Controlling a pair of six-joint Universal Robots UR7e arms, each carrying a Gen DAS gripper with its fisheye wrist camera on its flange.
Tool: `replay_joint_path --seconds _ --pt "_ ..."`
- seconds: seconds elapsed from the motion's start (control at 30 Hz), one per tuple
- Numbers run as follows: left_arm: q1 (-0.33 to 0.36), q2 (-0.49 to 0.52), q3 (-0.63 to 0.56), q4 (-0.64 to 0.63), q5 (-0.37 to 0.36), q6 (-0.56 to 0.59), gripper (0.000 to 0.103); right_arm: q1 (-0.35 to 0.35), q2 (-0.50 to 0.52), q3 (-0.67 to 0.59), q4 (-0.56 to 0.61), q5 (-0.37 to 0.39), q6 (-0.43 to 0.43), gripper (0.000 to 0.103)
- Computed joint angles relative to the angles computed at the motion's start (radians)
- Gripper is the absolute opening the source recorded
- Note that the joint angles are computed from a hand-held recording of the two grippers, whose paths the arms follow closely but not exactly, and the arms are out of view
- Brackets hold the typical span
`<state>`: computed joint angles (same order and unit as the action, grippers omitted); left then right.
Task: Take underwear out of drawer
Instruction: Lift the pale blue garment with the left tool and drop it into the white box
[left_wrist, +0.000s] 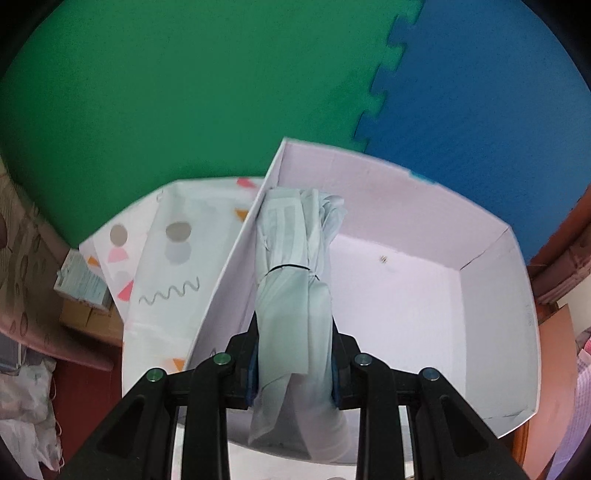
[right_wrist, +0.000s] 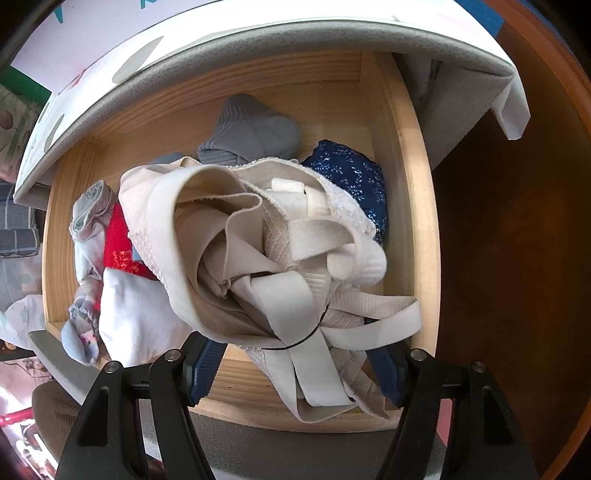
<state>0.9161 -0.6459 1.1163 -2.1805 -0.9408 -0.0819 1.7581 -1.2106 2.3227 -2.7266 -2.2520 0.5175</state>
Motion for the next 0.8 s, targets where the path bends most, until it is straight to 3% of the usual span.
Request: replay_joint_path --seconds 0.33,0.8 --pt "-0.021 -0.065 0.119 -0.001 0.074 -0.006 0.028 -0.002 0.001 0.005 -0.015 0.002 0.006 0.067" --pt "-0.041 -0.157 0.237 0.030 0.105 -0.049 0.028 0.005 0.000 0.006 -0.008 -0.009 0.027 0.067"
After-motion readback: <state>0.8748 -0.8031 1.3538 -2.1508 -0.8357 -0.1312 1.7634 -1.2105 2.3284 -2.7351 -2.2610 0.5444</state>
